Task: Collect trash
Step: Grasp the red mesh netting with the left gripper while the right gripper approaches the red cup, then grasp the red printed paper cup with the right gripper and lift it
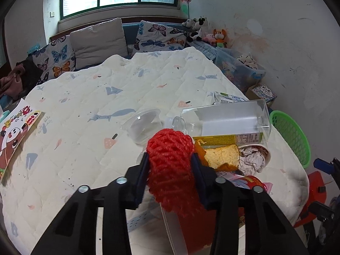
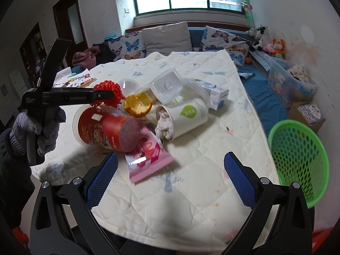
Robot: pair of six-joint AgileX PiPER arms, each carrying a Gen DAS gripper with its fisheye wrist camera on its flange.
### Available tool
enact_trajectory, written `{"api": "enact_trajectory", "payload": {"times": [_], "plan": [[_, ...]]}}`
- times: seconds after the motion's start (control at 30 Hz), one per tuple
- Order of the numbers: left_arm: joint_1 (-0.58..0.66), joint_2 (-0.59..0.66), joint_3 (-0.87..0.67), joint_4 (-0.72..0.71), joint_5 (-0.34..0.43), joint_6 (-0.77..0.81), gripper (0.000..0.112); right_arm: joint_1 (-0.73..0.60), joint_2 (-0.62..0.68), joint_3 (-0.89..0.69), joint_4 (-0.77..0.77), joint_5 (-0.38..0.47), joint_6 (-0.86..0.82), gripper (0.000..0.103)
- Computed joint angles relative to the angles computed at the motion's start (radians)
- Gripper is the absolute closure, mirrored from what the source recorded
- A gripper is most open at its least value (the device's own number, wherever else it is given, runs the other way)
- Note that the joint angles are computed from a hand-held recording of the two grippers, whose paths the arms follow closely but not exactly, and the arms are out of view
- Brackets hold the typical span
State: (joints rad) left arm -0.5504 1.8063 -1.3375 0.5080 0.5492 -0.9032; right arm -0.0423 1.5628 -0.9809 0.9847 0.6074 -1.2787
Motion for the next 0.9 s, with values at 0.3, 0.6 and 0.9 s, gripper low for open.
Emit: {"api": "enact_trajectory", "payload": {"times": [0.3,0.6,0.9], "plan": [[-0.005,-0.068,0.070,0.078,-0.039,-0.098,0.090,0.015,0.063,-0.057,-0.009,0.101,-0.019,0.014],[-0.022,-0.193,0.168,0.204,-0.033,-0.253,0.091,0.100,0.141,-0.204,-0.088,0.243,-0.052,0.016],[-0.031,-0.350,0.282,0.298,0.039,-0.377,0.091,0.265,0.275,-0.427,-0.265,0.339,-0.077,0.016]]}}
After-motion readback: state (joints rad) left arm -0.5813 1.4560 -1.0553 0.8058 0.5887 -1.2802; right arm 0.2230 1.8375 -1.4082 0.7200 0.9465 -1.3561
